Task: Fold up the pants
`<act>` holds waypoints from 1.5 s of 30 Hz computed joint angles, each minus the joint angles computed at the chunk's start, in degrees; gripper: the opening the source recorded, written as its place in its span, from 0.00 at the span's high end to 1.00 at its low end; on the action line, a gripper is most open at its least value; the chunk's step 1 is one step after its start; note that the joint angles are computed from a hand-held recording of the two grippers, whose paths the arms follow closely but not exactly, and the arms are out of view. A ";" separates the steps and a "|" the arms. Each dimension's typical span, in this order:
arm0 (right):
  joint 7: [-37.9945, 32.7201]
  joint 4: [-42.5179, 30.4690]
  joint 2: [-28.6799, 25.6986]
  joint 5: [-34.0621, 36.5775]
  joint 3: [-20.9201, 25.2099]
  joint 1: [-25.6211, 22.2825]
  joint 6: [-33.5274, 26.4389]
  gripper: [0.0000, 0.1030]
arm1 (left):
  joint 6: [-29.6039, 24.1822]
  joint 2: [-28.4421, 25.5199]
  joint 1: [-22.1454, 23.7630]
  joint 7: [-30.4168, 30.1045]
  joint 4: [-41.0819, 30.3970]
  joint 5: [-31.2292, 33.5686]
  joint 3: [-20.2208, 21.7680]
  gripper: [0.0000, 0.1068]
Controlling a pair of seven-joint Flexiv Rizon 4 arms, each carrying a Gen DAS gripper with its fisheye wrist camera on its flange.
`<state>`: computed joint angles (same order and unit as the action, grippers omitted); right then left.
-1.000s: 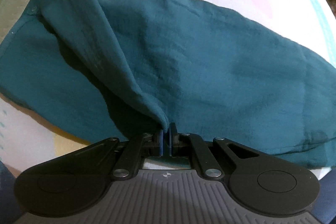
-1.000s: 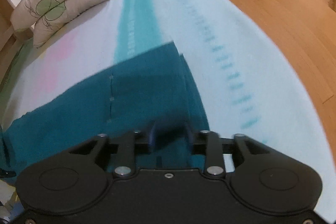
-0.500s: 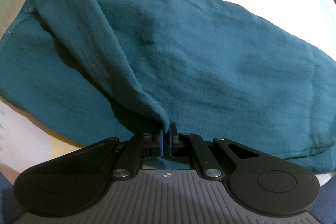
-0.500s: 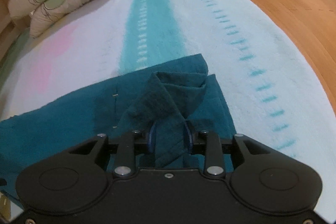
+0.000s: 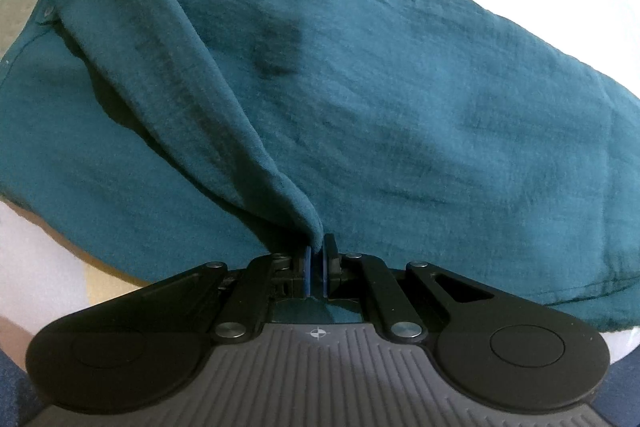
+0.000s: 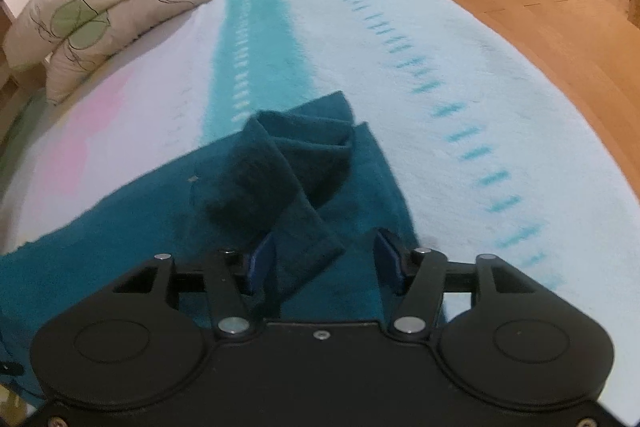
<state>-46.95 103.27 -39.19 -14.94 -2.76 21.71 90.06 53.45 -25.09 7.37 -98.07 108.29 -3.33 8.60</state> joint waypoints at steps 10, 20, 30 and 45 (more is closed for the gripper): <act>-0.68 4.18 3.62 2.26 -0.16 1.18 3.11 0.85 | 1.65 1.81 0.73 1.28 2.30 -1.40 -0.57 0.95; 5.35 17.24 13.75 4.22 -11.73 11.09 5.65 0.86 | 3.92 6.59 1.22 5.14 5.81 -4.67 -1.49 0.95; 9.65 19.44 14.31 1.77 -13.98 13.24 5.06 0.86 | 2.78 7.26 1.50 4.96 6.64 -5.33 -1.36 0.95; 8.00 18.90 14.41 4.94 -11.72 12.21 0.26 0.87 | -3.72 5.74 1.77 6.69 4.08 -5.06 -0.75 0.93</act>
<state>-38.95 122.17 -24.78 -10.01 -14.48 33.91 90.32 49.72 -19.35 9.14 -91.38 112.37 -8.38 7.85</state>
